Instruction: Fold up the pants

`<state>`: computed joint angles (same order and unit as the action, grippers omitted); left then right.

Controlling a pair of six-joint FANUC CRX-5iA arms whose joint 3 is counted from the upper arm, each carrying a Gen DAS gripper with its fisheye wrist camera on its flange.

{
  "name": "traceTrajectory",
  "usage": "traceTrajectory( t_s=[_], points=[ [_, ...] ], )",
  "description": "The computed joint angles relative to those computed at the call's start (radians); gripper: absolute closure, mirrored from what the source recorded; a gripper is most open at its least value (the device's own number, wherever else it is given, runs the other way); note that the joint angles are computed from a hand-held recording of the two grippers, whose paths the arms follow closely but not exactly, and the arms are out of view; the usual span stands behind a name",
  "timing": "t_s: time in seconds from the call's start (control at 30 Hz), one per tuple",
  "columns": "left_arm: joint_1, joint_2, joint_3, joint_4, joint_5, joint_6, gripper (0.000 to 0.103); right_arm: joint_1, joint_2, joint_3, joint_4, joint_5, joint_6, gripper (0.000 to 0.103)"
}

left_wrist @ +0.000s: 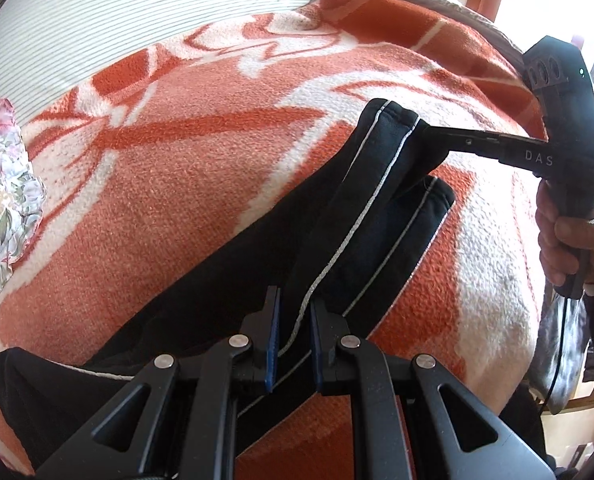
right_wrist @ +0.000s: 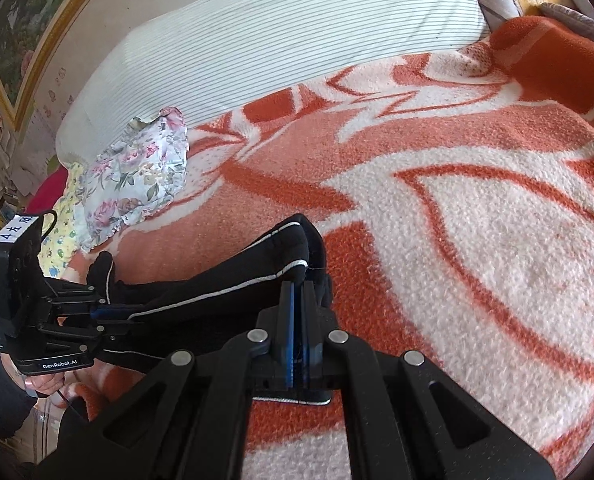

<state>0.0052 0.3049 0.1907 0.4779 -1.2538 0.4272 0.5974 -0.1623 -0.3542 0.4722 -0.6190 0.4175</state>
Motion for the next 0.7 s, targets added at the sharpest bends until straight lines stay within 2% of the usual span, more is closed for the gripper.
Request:
traceTrajectory(
  t_s=[0.1,0.3,0.37,0.4,0.43,0.47,0.57,0.63,0.7],
  points=[
    [0.001,-0.012,-0.026,0.000,0.000,-0.017,0.090,0.016,-0.015,-0.020,0.030,-0.018,-0.045,0.100],
    [0.003,-0.009,-0.063,-0.012,0.013,-0.021,0.086,0.039,-0.005,-0.024,-0.008,-0.074,-0.052,0.100],
    [0.007,-0.005,-0.060,-0.005,-0.001,-0.012,0.080,0.048,0.003,-0.021,-0.008,-0.098,-0.058,0.098],
    [0.009,0.003,-0.047,-0.005,-0.023,0.000,0.068,0.051,0.000,-0.024,-0.002,-0.101,-0.075,0.096],
    [0.013,0.012,-0.031,-0.003,-0.051,0.011,0.055,0.052,-0.002,-0.020,-0.009,-0.108,-0.080,0.091],
    [0.019,0.017,-0.021,0.008,-0.073,0.019,0.052,0.054,-0.004,-0.012,-0.015,-0.120,-0.084,0.088],
    [0.034,-0.021,-0.060,0.035,-0.034,0.003,0.049,0.080,-0.023,-0.023,0.043,-0.140,-0.137,0.056],
    [0.048,-0.026,-0.061,0.050,-0.043,-0.001,0.049,0.106,-0.038,-0.035,0.110,-0.154,-0.183,0.048],
    [0.067,-0.032,-0.063,0.064,-0.047,0.000,0.049,0.126,-0.053,-0.044,0.156,-0.166,-0.229,0.048]
  ],
)
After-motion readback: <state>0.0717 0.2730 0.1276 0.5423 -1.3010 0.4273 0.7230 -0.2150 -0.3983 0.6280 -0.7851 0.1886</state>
